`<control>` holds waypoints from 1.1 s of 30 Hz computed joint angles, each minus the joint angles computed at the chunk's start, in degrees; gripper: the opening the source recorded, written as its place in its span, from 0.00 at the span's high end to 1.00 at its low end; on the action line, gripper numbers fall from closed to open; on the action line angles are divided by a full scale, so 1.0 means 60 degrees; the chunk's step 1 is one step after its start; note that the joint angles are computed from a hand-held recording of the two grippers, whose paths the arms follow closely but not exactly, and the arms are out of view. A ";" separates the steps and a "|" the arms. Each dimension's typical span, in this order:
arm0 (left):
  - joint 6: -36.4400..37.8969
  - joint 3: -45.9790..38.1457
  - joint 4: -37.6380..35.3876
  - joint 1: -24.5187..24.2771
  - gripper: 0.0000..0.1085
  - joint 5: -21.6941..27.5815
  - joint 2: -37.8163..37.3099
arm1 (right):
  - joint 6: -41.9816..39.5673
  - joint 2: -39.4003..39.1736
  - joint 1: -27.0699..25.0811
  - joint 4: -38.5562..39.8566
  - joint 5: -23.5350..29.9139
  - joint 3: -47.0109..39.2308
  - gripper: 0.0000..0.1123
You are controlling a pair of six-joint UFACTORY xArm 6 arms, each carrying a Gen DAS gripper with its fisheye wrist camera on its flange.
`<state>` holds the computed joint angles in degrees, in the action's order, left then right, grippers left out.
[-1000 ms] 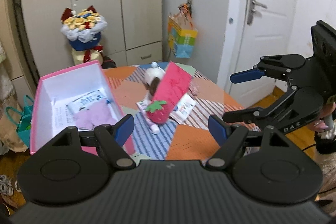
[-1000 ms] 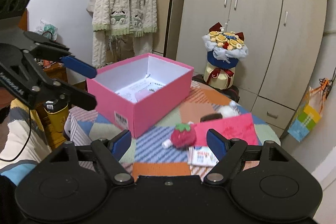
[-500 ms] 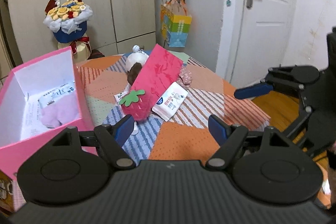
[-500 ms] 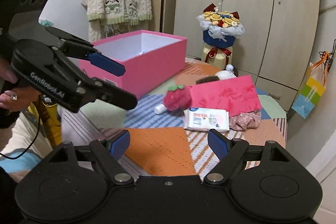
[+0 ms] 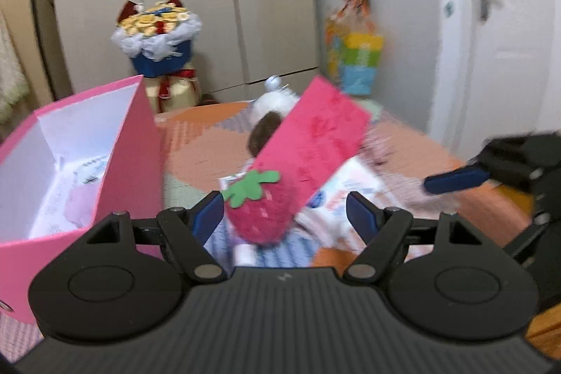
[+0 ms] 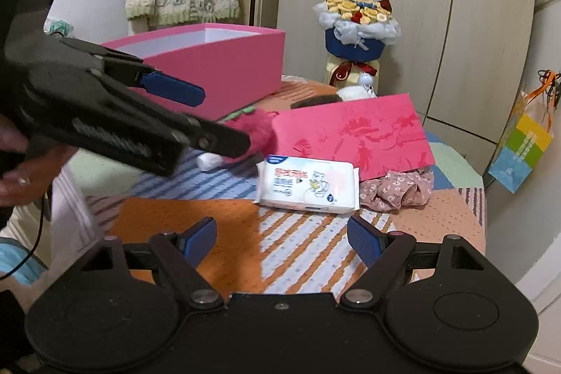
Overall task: Organize soft objects
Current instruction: 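Move the left tool back toward the pink strawberry plush, then lift the strawberry plush with the left tool while the right tool grasps the white wipes pack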
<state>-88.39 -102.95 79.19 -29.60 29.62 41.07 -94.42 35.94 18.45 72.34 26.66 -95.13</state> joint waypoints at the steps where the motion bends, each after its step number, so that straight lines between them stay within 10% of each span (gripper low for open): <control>1: 0.0289 -0.0407 -0.0265 0.0000 0.31 0.0191 0.0325 | 0.0222 0.0227 0.0011 -0.0210 -0.0035 -0.0283 0.24; 12: -0.0075 -0.1677 -0.0446 0.0202 0.32 0.0485 0.1360 | 0.2294 0.1737 0.0155 -0.2542 0.0026 -0.2214 0.16; 26: -0.1795 -0.1466 -0.0250 0.0749 0.46 -0.1210 0.1459 | 0.4318 0.2966 0.0072 -0.3728 0.0946 -0.4171 0.11; 33: -0.2744 -0.1376 0.0320 0.0884 0.59 -0.1698 0.1432 | 0.3890 0.2347 0.0281 -0.2854 0.0210 -0.3075 0.24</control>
